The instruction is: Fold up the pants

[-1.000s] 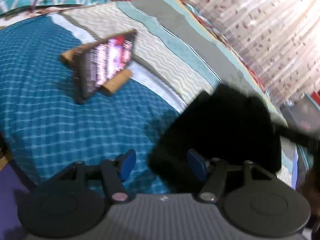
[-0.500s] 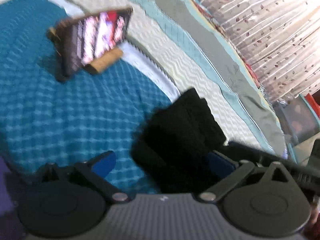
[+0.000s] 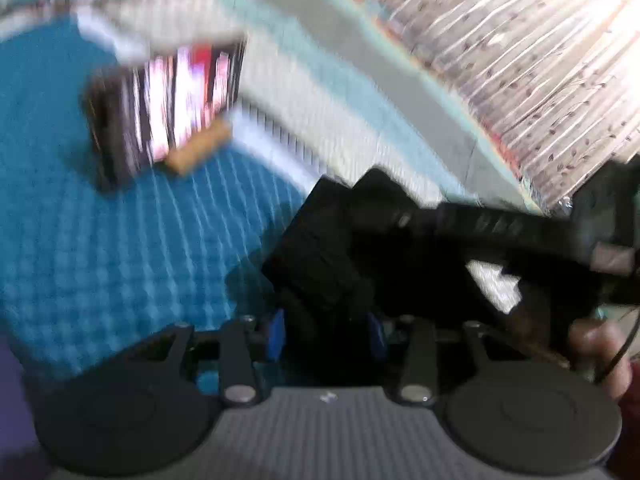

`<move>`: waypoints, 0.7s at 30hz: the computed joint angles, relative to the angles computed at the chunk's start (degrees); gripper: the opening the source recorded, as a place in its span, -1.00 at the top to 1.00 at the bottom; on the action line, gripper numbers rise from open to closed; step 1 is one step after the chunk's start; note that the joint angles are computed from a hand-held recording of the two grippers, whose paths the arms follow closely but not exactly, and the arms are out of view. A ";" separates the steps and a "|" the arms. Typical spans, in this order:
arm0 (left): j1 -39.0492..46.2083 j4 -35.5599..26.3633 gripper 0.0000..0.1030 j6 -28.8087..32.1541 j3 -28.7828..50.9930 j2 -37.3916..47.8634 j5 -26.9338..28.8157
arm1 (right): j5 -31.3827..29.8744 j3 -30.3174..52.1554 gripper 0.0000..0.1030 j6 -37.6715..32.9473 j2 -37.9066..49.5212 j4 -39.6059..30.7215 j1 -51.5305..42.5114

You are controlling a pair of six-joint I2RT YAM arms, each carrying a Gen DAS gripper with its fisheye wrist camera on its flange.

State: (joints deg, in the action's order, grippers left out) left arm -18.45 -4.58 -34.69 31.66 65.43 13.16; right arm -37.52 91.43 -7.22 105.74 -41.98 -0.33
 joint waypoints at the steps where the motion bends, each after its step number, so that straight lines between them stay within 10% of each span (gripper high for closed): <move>1: -0.87 0.09 0.27 1.01 -0.73 -1.89 -2.91 | -0.99 -1.67 0.38 -0.17 -2.13 3.47 0.36; 9: 0.63 -4.55 0.13 2.14 2.23 3.26 -1.81 | 5.46 -4.84 -0.13 3.63 0.47 8.34 1.87; 13: 3.88 -9.44 0.08 5.31 1.47 -3.86 1.10 | -4.67 -4.24 -0.17 3.77 -3.68 4.07 -9.74; 21: -6.03 -5.36 0.03 5.76 6.61 -4.11 0.96 | 4.57 7.11 -0.20 -5.76 3.09 -12.38 -31.14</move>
